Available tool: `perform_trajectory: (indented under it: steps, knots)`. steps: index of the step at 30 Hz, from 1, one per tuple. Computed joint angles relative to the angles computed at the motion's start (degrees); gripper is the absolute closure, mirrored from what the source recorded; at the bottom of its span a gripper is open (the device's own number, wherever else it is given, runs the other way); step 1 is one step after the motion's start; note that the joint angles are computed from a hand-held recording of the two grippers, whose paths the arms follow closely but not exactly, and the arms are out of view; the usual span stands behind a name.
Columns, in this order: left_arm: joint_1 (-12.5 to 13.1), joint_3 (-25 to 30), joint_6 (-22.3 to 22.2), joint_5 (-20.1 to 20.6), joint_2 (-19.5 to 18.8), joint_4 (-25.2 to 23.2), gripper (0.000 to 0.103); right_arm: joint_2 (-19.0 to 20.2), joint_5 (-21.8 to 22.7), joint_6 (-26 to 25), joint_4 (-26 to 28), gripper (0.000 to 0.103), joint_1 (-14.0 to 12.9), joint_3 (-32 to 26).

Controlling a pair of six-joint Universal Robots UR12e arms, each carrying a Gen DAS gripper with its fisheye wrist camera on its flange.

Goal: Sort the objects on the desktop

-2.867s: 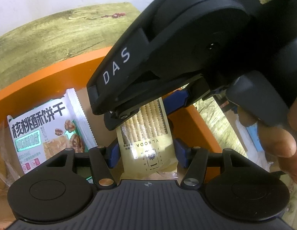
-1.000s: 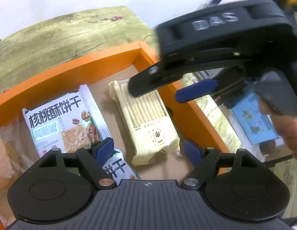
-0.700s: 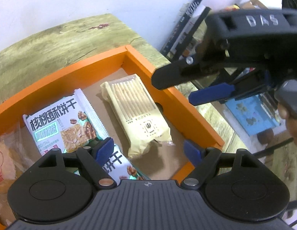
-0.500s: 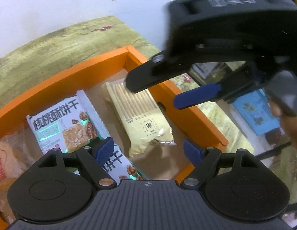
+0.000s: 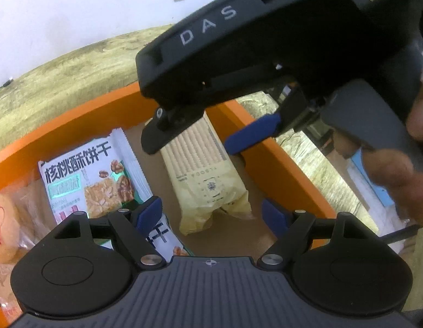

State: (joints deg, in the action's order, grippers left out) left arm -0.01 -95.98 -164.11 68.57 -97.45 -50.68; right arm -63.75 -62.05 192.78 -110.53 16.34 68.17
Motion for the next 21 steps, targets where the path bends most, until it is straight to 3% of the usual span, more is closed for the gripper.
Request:
perform_trajectory:
  steps: [19,21]
  knots:
    - [-0.20,-0.02,-2.33,-0.80,0.50,-1.18,0.022,1.21,0.76,-3.00,4.94,0.025,-0.79,-2.20]
    - [-0.11,-0.06,-2.20,-1.27,0.59,-1.40,0.022,1.48,1.06,-2.84,5.33,0.030,-0.96,-2.45]
